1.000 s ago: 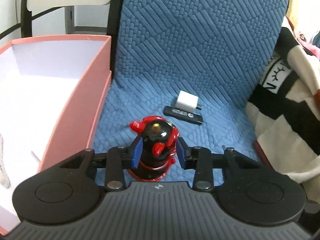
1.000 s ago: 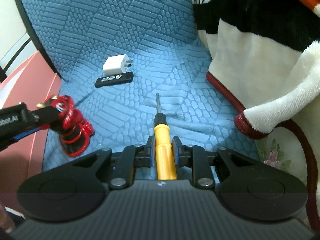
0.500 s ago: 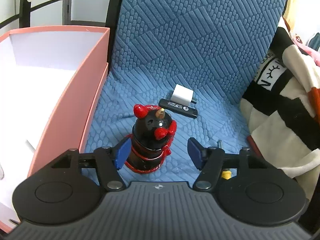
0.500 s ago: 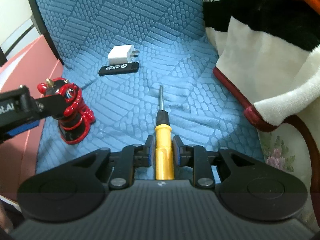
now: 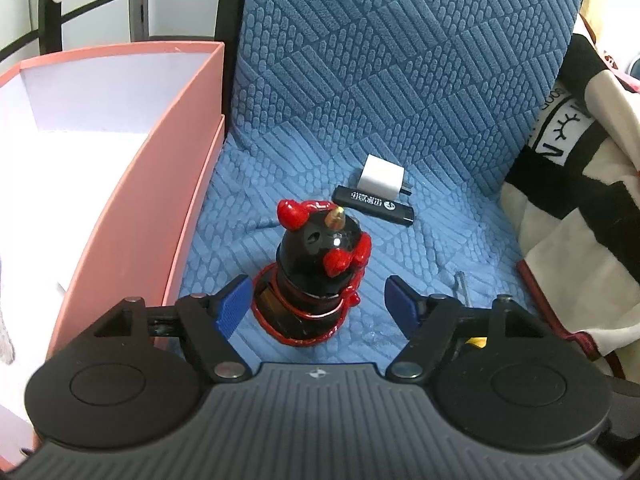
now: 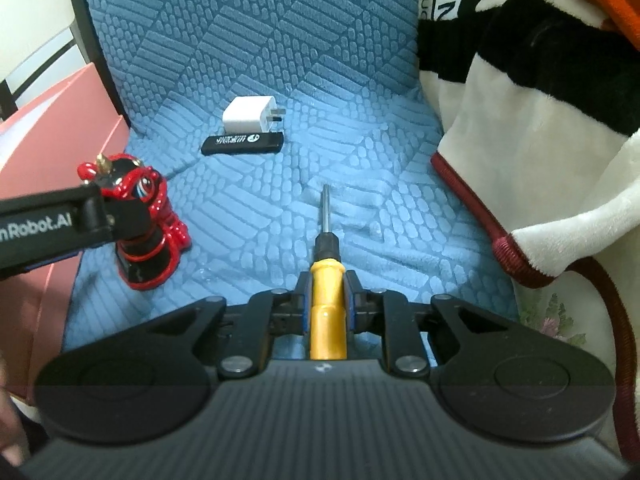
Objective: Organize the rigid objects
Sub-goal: 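Lift the spring toy with the left gripper while the right gripper lifts the screwdriver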
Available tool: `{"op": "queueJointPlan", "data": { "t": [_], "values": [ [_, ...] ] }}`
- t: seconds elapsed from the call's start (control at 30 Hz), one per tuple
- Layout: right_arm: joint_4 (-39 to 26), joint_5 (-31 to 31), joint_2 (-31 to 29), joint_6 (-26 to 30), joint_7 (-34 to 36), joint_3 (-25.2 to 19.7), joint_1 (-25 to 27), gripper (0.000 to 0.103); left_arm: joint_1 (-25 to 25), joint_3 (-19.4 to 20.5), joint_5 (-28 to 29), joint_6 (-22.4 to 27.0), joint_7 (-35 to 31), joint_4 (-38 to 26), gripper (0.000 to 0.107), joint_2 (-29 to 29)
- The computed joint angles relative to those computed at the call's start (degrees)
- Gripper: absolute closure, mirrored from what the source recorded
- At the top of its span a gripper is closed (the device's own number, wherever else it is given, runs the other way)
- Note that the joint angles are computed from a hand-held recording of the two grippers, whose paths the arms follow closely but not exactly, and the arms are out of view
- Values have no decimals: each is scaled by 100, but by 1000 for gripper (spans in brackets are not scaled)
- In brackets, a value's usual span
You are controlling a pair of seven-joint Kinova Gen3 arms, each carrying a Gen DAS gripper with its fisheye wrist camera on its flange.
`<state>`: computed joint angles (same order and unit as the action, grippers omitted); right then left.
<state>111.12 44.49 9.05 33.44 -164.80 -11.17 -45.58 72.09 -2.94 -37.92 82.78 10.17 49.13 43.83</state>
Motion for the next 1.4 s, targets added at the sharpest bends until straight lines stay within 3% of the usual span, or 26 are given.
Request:
{"op": "queueJointPlan", "data": {
  "t": [0.1, 0.4, 0.77, 0.9, 1.1, 1.2, 1.4],
  "values": [
    [24, 48, -38, -33, -71, 3, 2, 83, 0, -21, -27, 82, -66, -50, 30, 49],
    [-3, 44, -15, -46, -52, -7, 13, 83, -83, 16, -155, -415, 207, 536, 30, -211],
    [-60, -56, 39, -154, 211, 6, 11, 83, -351, 99, -72, -857, 203, 800, 32, -301],
    [-162, -280, 142, -143, 533, -9, 27, 83, -437, 175, -156, -1335, 248, 1185, 43, -501],
    [-178, -503, 120, -224, 683, 85, -3, 83, -435, 178, -129, -1409, 273, 1364, 43, -665],
    [-109, -270, 28, -200, 462, 122, -110, 83, -428, 237, -182, -1560, 358, 1549, 44, -820],
    [-22, -337, -183, -140, 408, -42, -33, 83, -333, 373, -285, -1433, 303, 1592, 44, -1017]
  ]
}}
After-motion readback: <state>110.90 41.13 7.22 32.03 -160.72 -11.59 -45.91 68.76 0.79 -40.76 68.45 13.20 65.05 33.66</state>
